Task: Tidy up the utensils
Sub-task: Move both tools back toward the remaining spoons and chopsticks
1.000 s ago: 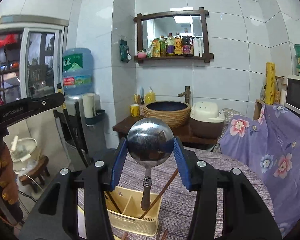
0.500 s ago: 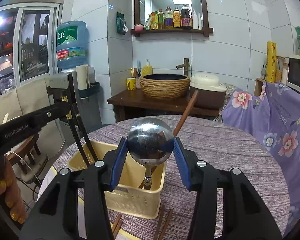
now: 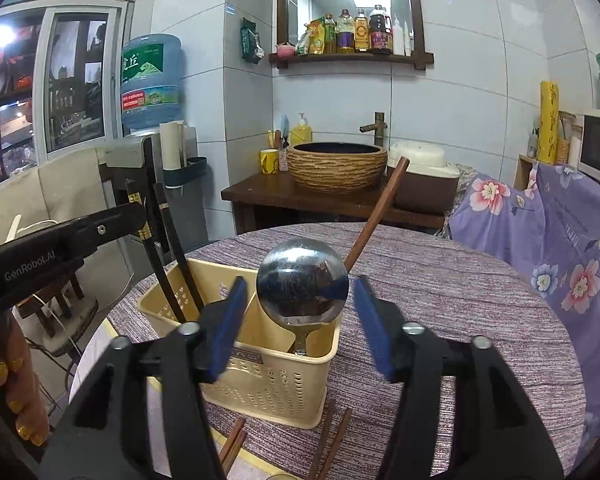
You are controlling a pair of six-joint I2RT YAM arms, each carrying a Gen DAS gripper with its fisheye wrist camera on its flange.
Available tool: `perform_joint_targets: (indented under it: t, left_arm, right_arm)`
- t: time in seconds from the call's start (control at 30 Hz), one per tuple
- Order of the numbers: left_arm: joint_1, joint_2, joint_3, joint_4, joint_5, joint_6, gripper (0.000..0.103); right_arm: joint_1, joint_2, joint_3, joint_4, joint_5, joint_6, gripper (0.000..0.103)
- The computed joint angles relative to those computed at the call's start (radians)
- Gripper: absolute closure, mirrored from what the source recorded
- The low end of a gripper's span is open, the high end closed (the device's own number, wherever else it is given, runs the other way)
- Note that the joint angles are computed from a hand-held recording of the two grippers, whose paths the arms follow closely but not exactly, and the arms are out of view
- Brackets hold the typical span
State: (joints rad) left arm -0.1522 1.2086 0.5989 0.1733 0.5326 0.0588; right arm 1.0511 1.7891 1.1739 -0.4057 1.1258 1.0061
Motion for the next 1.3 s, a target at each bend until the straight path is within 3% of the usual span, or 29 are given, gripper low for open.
perform_joint_targets:
  t: [0.03,0.13,0.33,0.4,0.6,0.87,1.0,1.3]
  left_arm:
    - [0.009,-0.017,-0.012,0.000,0.004,-0.002,0.059]
    - [0.056,-0.079,-0.054,-0.025,0.050,0.011,0.057]
    - [0.144,-0.152,-0.135,-0.120,0.106,0.093,0.049]
    - [0.162,-0.158,-0.166,-0.151,0.112,0.143,0.048]
    - [0.195,-0.088,-0.255,-0.167,0.084,0.269,0.048]
    - [0.274,0.058,-0.336,-0.141,0.093,0.386,0.051]
    - [0.262,0.092,-0.364,-0.122,0.080,0.409,0.057]
    - [0.156,0.060,-0.402,-0.103,0.039,0.379,0.062]
  right_arm:
    - [0.012,-0.001,0.007,-0.026,0.014,0.017,0.042]
    - [0.054,0.004,0.032,-0.137,0.049,0.112,0.035]
    - [0.145,0.107,0.165,-0.561,0.036,0.484,0.027]
    - [0.170,0.137,0.176,-0.637,-0.002,0.579,0.025]
    - [0.231,0.177,0.097,-0.649,-0.149,0.776,0.025]
    - [0.305,0.207,-0.063,-0.457,-0.318,0.919,0.025]
    - [0.312,0.220,-0.085,-0.391,-0.352,0.925,0.025]
    - [0.289,0.245,-0.060,-0.291,-0.379,0.816,0.033]
